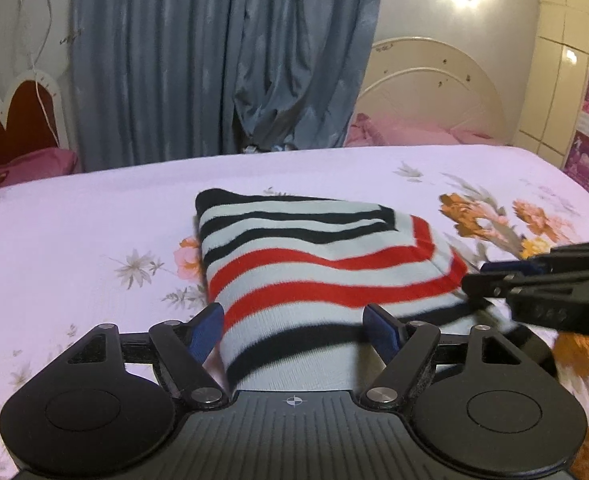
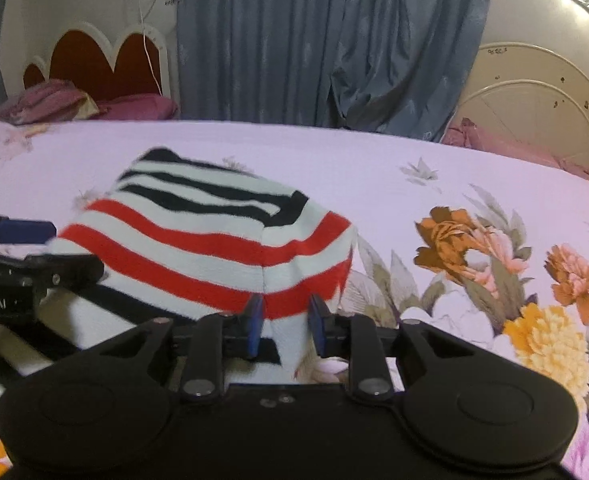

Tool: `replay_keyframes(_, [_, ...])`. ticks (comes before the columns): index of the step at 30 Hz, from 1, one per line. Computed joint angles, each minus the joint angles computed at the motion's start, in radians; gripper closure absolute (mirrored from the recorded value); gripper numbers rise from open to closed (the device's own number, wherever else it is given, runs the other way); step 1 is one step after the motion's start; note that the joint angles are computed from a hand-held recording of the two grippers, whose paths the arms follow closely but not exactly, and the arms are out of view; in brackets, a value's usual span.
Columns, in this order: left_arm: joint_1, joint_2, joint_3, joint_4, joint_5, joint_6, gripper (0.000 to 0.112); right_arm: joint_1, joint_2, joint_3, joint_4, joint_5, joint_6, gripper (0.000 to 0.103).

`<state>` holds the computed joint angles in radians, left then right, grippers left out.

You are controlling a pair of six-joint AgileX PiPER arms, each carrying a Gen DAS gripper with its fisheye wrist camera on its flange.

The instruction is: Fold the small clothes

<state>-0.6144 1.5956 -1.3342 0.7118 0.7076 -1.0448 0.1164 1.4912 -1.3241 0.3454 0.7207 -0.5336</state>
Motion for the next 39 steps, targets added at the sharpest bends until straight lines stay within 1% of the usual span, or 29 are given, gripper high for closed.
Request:
replay_keyframes(4, [-0.05, -0.065, 0.07, 0.031, 0.024, -0.042, 0.037, -0.045, -0.105, 0.069, 0.09, 0.045, -0.114, 0.08])
replay_keyframes(9, [-0.091, -0.11, 0.142, 0.033, 0.051, -0.11, 0.037, -0.081, -0.19, 0.155, 0.102, 0.094, -0.151, 0.08])
replay_keyframes(13, [-0.086, -0.119, 0.182, -0.001, 0.029, -0.142, 0.037, -0.117, -0.207, 0.213, 0.092, 0.107, -0.149, 0.08])
replay_keyframes(16, [-0.072, -0.114, 0.195, -0.036, 0.007, -0.138, 0.037, -0.132, -0.196, 0.23, 0.101, 0.103, -0.157, 0.076])
replay_keyframes(20, [-0.041, -0.13, 0.176, -0.127, -0.01, -0.067, 0.036, -0.172, -0.162, 0.168, 0.146, 0.185, -0.155, 0.074])
replay_keyframes(21, [-0.03, -0.135, 0.171, -0.151, -0.016, -0.05, 0.036, -0.19, -0.153, 0.148, 0.175, 0.211, -0.164, 0.07])
replay_keyframes(22, [-0.021, -0.135, 0.164, -0.168, -0.019, -0.045, 0.035, -0.205, -0.145, 0.132, 0.195, 0.229, -0.161, 0.064])
replay_keyframes(23, [-0.009, -0.134, 0.157, -0.187, -0.026, -0.039, 0.029, -0.223, -0.129, 0.11, 0.229, 0.252, -0.164, 0.06])
replay_keyframes(24, [0.002, -0.13, 0.149, -0.197, -0.03, -0.043, 0.027, -0.24, -0.107, 0.086, 0.265, 0.271, -0.162, 0.047])
replay_keyframes(25, [0.011, -0.122, 0.138, -0.199, -0.031, -0.05, 0.026, -0.247, -0.081, 0.059, 0.284, 0.281, -0.151, 0.037])
replay_keyframes(28, [0.051, -0.091, 0.106, -0.248, -0.056, -0.012, 0.026, -0.25, -0.001, -0.014, 0.316, 0.295, -0.12, 0.036])
replay_keyframes(32, [0.111, -0.03, 0.06, -0.359, -0.089, 0.085, 0.026, -0.247, 0.119, -0.106, 0.343, 0.328, -0.057, 0.036])
replay_keyframes(34, [0.147, -0.008, 0.055, -0.447, -0.125, 0.153, 0.026, -0.254, 0.175, -0.139, 0.366, 0.351, -0.032, 0.036])
replay_keyframes(37, [0.201, 0.026, 0.059, -0.615, -0.191, 0.292, 0.026, -0.278, 0.248, -0.165, 0.452, 0.405, -0.029, 0.038])
replay_keyframes(39, [0.242, 0.046, 0.07, -0.779, -0.232, 0.421, 0.026, -0.279, 0.281, -0.168, 0.491, 0.415, -0.035, 0.039])
